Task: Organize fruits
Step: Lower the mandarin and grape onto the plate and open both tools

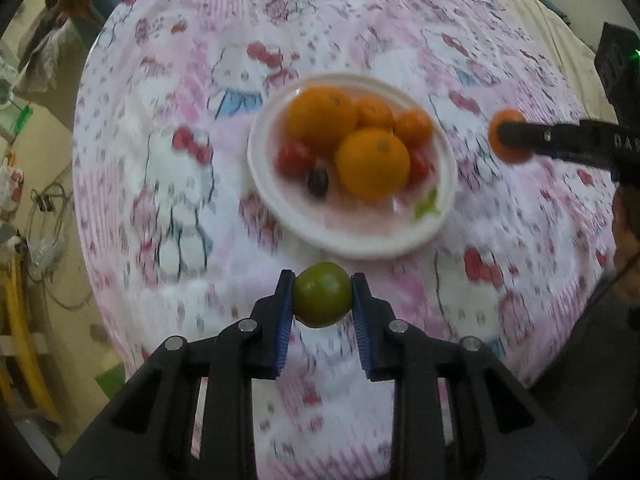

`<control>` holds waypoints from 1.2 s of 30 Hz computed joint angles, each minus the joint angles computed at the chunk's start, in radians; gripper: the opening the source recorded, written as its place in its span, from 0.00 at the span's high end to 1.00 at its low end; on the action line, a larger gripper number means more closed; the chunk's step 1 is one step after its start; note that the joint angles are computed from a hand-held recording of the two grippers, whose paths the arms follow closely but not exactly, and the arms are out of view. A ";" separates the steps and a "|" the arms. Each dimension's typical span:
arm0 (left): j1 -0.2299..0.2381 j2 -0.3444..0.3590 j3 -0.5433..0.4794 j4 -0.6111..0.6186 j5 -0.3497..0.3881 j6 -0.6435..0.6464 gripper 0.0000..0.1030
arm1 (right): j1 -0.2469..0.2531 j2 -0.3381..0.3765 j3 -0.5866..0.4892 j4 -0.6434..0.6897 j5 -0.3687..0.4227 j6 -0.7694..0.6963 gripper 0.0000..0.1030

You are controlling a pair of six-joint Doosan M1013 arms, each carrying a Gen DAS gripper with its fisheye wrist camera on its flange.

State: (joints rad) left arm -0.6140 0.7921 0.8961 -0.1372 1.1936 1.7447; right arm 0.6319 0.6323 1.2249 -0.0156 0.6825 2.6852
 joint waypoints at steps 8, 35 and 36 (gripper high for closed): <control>-0.019 0.075 -0.095 0.015 0.004 0.011 0.76 | -0.031 0.059 -0.054 0.112 0.034 -0.111 0.57; -0.041 0.116 -0.139 0.062 0.043 -0.020 0.34 | -0.047 0.076 -0.024 0.313 -0.047 -0.251 0.39; -0.040 0.114 -0.136 0.059 0.041 -0.020 0.34 | -0.046 0.074 -0.022 0.307 -0.052 -0.249 0.39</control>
